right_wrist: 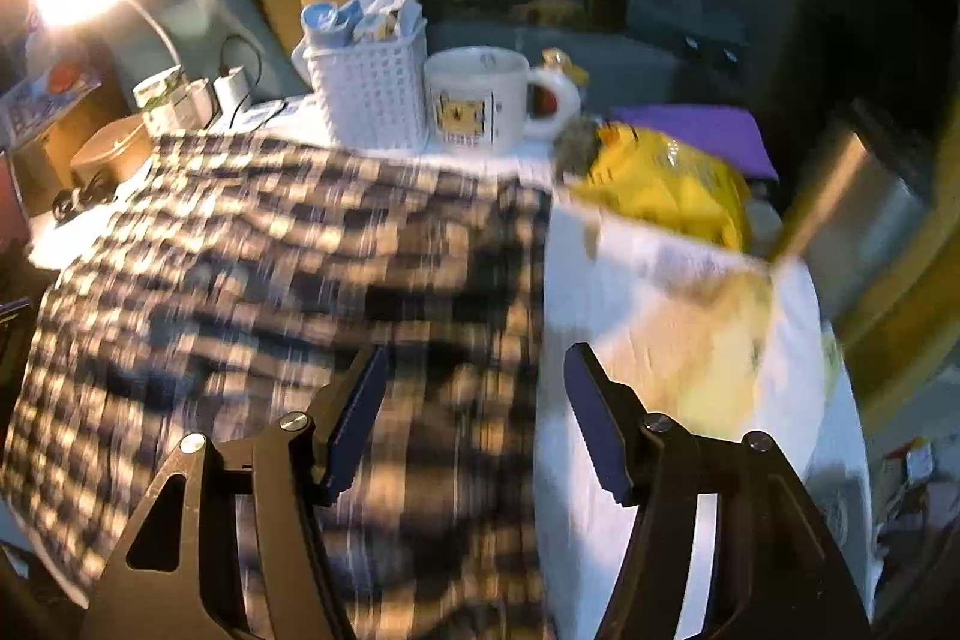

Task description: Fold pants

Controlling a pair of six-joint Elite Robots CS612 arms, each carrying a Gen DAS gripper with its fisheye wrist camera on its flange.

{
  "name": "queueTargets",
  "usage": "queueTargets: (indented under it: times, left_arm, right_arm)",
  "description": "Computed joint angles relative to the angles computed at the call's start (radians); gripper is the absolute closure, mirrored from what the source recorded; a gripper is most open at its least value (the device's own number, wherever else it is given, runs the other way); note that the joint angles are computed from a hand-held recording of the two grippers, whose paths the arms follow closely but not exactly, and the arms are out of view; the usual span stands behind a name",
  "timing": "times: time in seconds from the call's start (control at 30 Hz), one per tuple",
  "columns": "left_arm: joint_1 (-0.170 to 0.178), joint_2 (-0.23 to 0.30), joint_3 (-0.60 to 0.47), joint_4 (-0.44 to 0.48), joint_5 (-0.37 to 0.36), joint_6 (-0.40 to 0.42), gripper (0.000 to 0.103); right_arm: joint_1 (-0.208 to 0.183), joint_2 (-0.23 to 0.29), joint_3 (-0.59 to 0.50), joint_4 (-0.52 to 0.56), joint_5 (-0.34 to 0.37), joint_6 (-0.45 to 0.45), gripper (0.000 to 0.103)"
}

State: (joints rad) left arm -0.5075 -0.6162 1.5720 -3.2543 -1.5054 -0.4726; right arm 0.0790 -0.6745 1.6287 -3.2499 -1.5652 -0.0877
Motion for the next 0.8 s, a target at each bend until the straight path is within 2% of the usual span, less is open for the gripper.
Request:
queueTargets:
  times: [0.07, 0.2, 0.23, 0.3, 0.37, 0.53, 0.8]
  left_arm:
    - [-0.008, 0.001, 0.016, -0.017, -0.014, 0.007, 0.063]
    - [-0.021, 0.011, 0.033, 0.039, 0.014, -0.004, 0.063]
    - [-0.027, 0.011, 0.047, 0.001, 0.035, 0.008, 0.063]
    - [-0.029, 0.0, 0.065, 0.001, 0.051, -0.002, 0.063]
    - [-0.029, -0.015, 0.087, -0.003, 0.061, -0.028, 0.062]
    - [-0.037, -0.05, 0.152, -0.03, 0.08, -0.032, 0.062]
    - [-0.078, -0.087, 0.254, -0.154, 0.062, 0.037, 0.062]
  right_arm:
    - [0.002, -0.012, 0.04, -0.004, -0.009, -0.004, 0.038]
    - [0.002, -0.019, 0.101, -0.005, -0.037, -0.013, 0.038]
    - [0.004, -0.016, 0.108, 0.0, -0.063, -0.011, 0.038]
    - [0.009, -0.009, 0.123, -0.002, -0.112, -0.016, 0.038]
    - [0.003, -0.014, 0.146, -0.03, -0.088, 0.003, 0.038]
    - [-0.002, -0.025, 0.187, -0.071, -0.084, 0.015, 0.038]
    - [-0.006, -0.051, 0.257, -0.212, -0.083, 0.046, 0.038]
